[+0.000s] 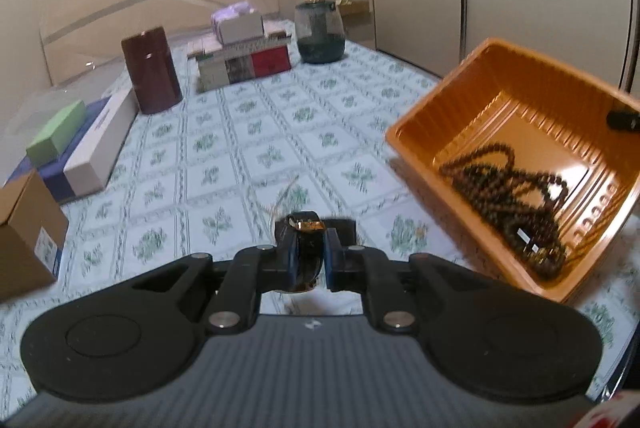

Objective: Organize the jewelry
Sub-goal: 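Carry the gold ring into the tray and open the left tool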

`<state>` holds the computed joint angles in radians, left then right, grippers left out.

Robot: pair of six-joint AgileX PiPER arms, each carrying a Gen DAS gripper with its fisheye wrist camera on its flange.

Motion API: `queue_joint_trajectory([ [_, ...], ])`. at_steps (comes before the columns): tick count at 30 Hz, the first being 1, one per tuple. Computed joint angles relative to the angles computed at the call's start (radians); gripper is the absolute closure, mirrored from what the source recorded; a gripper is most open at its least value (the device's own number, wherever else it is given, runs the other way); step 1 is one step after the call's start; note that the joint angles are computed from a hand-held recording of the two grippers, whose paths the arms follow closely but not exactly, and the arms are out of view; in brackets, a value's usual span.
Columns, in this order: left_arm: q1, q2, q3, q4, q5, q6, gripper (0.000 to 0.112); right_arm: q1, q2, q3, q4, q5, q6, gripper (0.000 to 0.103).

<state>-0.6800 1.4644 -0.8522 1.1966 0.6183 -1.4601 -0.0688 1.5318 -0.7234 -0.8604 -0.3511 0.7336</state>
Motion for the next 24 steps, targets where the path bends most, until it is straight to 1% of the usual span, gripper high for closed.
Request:
queue_joint_trajectory([
  [5, 0.008, -0.004, -0.056, -0.049, -0.041, 0.089, 0.101, 0.001, -0.001, 0.001, 0.002, 0.0, 0.0, 0.096],
  [7, 0.01, 0.002, -0.077, -0.073, -0.077, 0.114, 0.101, 0.001, -0.001, 0.001, -0.001, 0.0, 0.003, 0.096],
  [11, 0.012, 0.033, -0.126, -0.129, -0.181, 0.154, 0.101, 0.002, -0.002, 0.002, 0.003, 0.001, -0.001, 0.096],
  [16, -0.019, 0.109, -0.212, -0.165, -0.253, 0.205, 0.101, 0.001, -0.002, 0.002, 0.003, 0.0, -0.002, 0.096],
  [24, -0.059, 0.217, -0.311, -0.264, -0.302, 0.313, 0.101, 0.001, -0.007, 0.006, -0.001, -0.003, 0.006, 0.096],
])
